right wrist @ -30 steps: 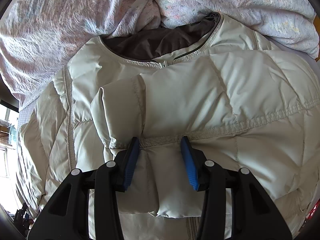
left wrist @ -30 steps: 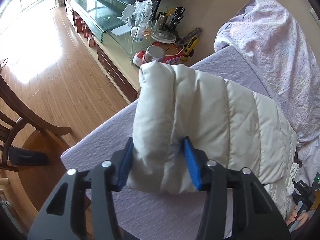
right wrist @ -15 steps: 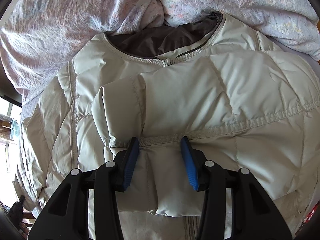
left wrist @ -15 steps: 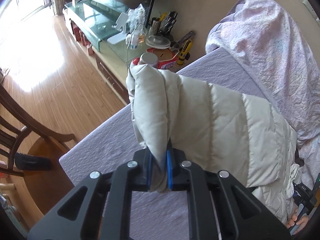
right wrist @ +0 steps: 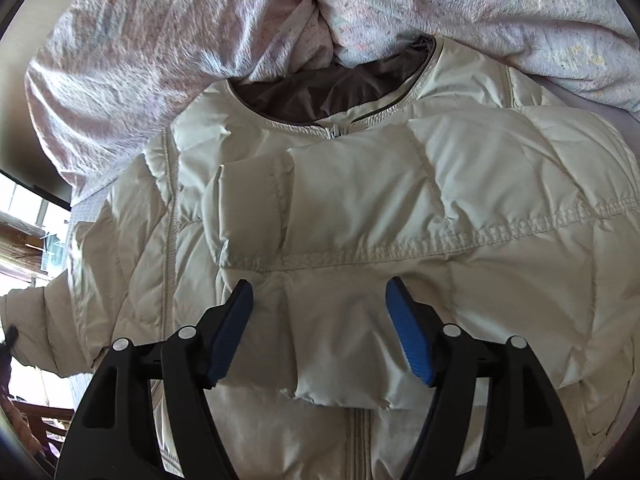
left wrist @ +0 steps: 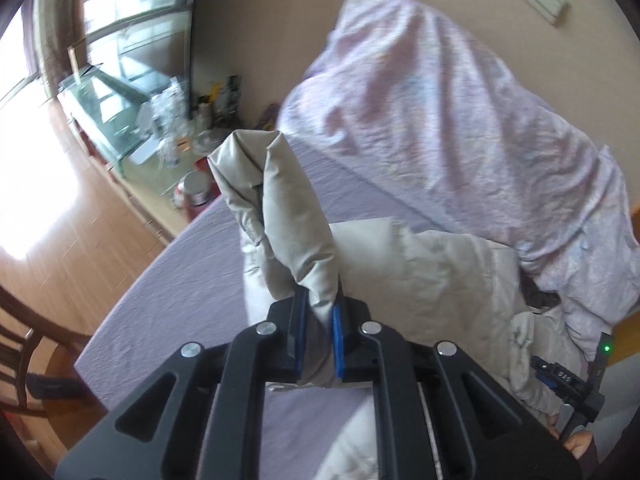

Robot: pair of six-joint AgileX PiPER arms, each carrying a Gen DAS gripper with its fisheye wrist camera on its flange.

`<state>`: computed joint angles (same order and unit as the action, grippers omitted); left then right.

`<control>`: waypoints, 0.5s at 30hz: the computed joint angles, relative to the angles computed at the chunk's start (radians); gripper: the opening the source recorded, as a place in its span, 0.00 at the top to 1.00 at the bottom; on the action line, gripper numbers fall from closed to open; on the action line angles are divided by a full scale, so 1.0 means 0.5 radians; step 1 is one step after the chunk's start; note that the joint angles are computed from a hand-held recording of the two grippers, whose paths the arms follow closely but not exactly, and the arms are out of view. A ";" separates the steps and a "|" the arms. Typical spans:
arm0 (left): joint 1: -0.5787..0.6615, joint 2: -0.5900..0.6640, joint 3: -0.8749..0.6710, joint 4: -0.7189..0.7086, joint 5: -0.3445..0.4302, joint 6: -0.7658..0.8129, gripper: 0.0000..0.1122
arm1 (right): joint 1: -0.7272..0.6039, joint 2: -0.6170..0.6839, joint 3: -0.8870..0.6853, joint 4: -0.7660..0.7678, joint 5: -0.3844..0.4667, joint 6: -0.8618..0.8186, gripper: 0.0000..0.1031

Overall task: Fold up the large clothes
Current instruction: 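Lay the held sleeve across the jacket front with the left tool and release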

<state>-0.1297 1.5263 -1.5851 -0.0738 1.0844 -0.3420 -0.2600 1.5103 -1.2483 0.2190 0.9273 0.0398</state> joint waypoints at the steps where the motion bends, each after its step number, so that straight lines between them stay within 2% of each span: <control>1: -0.056 0.014 -0.035 0.007 -0.002 -0.021 0.91 | -0.033 -0.021 0.022 0.033 -0.007 -0.056 0.27; 7: -0.510 0.202 -0.388 0.075 0.043 -0.162 0.91 | -0.264 -0.212 0.128 0.212 0.054 -0.367 0.24; 11: -0.830 0.399 -0.654 0.201 0.108 -0.246 0.91 | -0.411 -0.261 0.164 0.344 0.096 -0.550 0.24; 15: -1.040 0.621 -0.948 0.242 0.200 -0.270 0.91 | -0.602 -0.301 0.187 0.447 0.164 -0.720 0.24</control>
<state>-0.6498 1.8368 -2.0593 0.0470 1.1842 -0.4771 -0.5609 1.3597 -1.1549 0.4424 1.0093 -0.3201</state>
